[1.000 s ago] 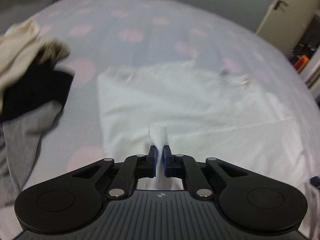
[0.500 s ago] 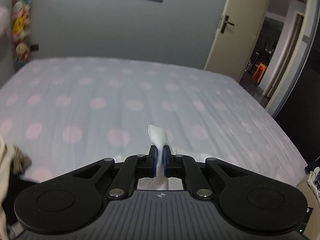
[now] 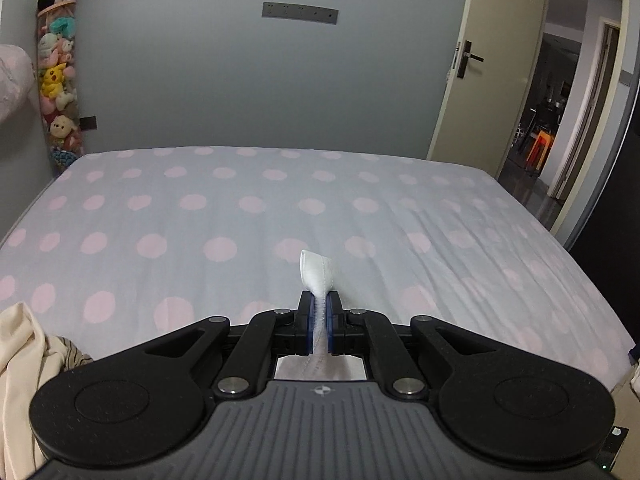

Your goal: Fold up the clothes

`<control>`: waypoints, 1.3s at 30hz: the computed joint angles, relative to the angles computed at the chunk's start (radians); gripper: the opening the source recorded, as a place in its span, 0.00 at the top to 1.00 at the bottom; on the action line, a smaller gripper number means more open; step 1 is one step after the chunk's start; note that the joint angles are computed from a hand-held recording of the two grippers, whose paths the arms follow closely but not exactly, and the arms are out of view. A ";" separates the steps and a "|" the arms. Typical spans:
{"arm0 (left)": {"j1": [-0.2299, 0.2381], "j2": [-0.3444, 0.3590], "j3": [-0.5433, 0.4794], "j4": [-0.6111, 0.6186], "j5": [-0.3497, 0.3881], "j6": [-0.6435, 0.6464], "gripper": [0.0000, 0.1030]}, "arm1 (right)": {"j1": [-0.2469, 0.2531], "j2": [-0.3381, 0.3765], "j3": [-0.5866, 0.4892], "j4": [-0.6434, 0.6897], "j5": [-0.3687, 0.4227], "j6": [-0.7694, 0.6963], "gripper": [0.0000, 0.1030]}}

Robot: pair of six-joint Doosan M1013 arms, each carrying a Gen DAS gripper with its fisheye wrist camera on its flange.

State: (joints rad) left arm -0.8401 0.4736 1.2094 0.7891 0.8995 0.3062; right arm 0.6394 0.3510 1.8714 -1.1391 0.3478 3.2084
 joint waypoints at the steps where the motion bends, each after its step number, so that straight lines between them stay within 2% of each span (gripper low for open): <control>1: -0.001 0.000 0.001 0.000 0.005 0.002 0.96 | -0.001 -0.002 0.001 0.039 -0.001 -0.036 0.60; 3: 0.001 0.001 0.006 -0.011 0.013 0.009 0.96 | -0.003 -0.014 0.012 0.042 0.000 -0.015 0.75; 6: 0.007 -0.003 0.025 -0.027 0.021 0.001 0.96 | 0.002 -0.027 0.023 0.039 0.015 0.003 0.88; 8: 0.013 -0.005 0.044 -0.049 0.027 -0.013 0.96 | 0.013 -0.030 0.022 0.041 0.040 -0.013 0.90; 11: 0.023 -0.008 0.083 -0.099 0.053 -0.020 0.96 | 0.015 -0.021 0.011 0.135 0.067 -0.117 0.94; 16: 0.046 -0.019 0.183 -0.218 0.055 -0.070 0.96 | -0.007 -0.028 0.017 0.235 0.036 -0.176 0.94; 20: 0.060 -0.021 0.256 -0.287 0.021 -0.093 0.96 | -0.006 -0.031 0.019 0.253 0.035 -0.190 0.94; 24: 0.069 -0.019 0.295 -0.294 -0.032 -0.134 0.94 | -0.007 -0.033 0.022 0.254 0.029 -0.193 0.94; 30: 0.060 -0.061 0.382 -0.188 -0.129 -0.319 0.81 | -0.010 -0.035 0.030 0.241 0.013 -0.174 0.94; 32: 0.046 -0.084 0.420 -0.118 -0.174 -0.389 0.74 | -0.010 -0.035 0.031 0.238 0.012 -0.170 0.93; 34: 0.027 -0.112 0.470 -0.018 -0.233 -0.488 0.57 | -0.010 -0.036 0.032 0.235 0.011 -0.165 0.93; 36: 0.007 -0.138 0.520 0.094 -0.283 -0.599 0.54 | -0.010 -0.037 0.033 0.230 0.009 -0.160 0.93; 39: -0.009 -0.149 0.552 0.070 -0.298 -0.539 0.54 | -0.008 -0.038 0.033 0.220 0.011 -0.151 0.93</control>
State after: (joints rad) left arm -0.8492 0.3242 1.7611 0.8591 0.6016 -0.2328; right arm 0.6314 0.3130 1.9047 -0.9194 0.3586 3.0571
